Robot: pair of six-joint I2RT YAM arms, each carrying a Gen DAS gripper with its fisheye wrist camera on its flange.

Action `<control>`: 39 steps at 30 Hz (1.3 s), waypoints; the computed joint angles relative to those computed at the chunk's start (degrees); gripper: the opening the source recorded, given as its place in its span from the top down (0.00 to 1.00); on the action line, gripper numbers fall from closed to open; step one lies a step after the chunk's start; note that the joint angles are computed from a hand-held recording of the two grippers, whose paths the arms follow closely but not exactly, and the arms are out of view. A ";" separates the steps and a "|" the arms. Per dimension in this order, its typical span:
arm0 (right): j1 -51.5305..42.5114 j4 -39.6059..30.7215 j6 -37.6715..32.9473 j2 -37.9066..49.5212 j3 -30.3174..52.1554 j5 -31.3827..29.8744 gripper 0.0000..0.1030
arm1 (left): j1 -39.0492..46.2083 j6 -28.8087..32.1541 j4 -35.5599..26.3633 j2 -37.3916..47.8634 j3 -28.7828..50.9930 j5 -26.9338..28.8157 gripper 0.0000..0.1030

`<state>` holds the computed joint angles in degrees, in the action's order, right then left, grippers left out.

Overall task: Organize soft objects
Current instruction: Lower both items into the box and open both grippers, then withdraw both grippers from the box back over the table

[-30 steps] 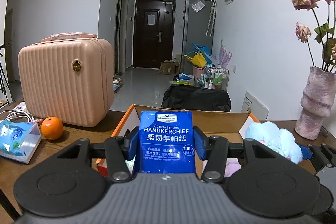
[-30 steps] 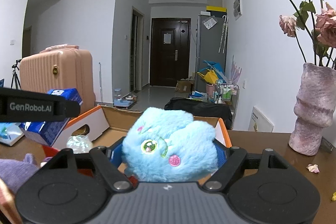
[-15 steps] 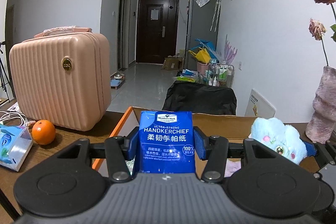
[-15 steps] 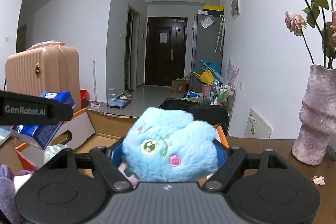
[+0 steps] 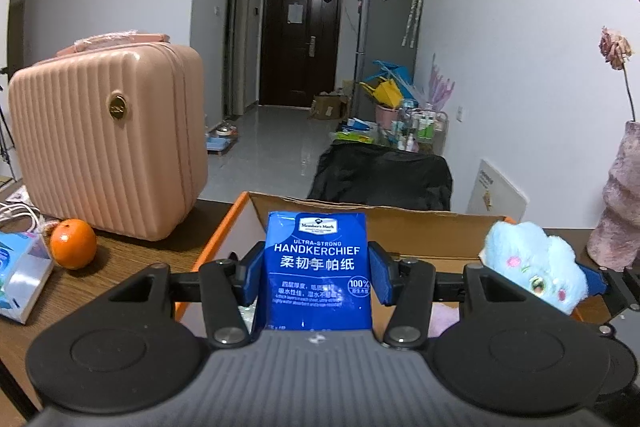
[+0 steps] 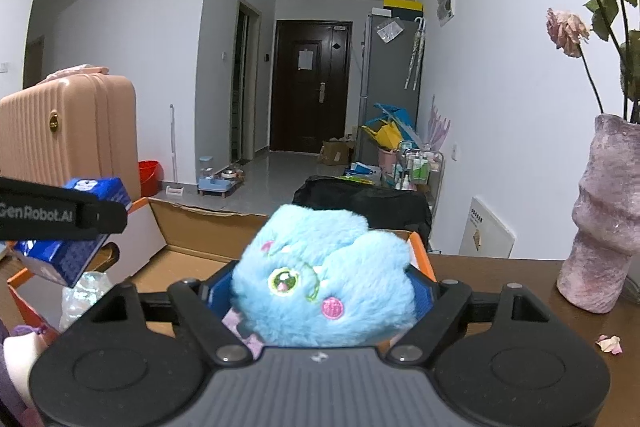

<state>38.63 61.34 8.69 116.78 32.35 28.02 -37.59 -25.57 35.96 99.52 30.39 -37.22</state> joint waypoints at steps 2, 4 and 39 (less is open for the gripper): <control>-0.04 0.07 -0.03 -0.12 -0.09 0.26 0.12 | 0.21 0.14 0.15 0.06 -0.01 -0.18 0.43; -0.13 0.65 0.28 -0.37 -0.56 0.28 0.05 | 0.32 -0.02 0.25 0.04 -0.05 -0.45 0.34; 2.45 5.58 1.33 -1.50 -5.29 3.59 0.00 | -4.75 -1.64 0.06 -2.08 -2.38 -9.45 0.00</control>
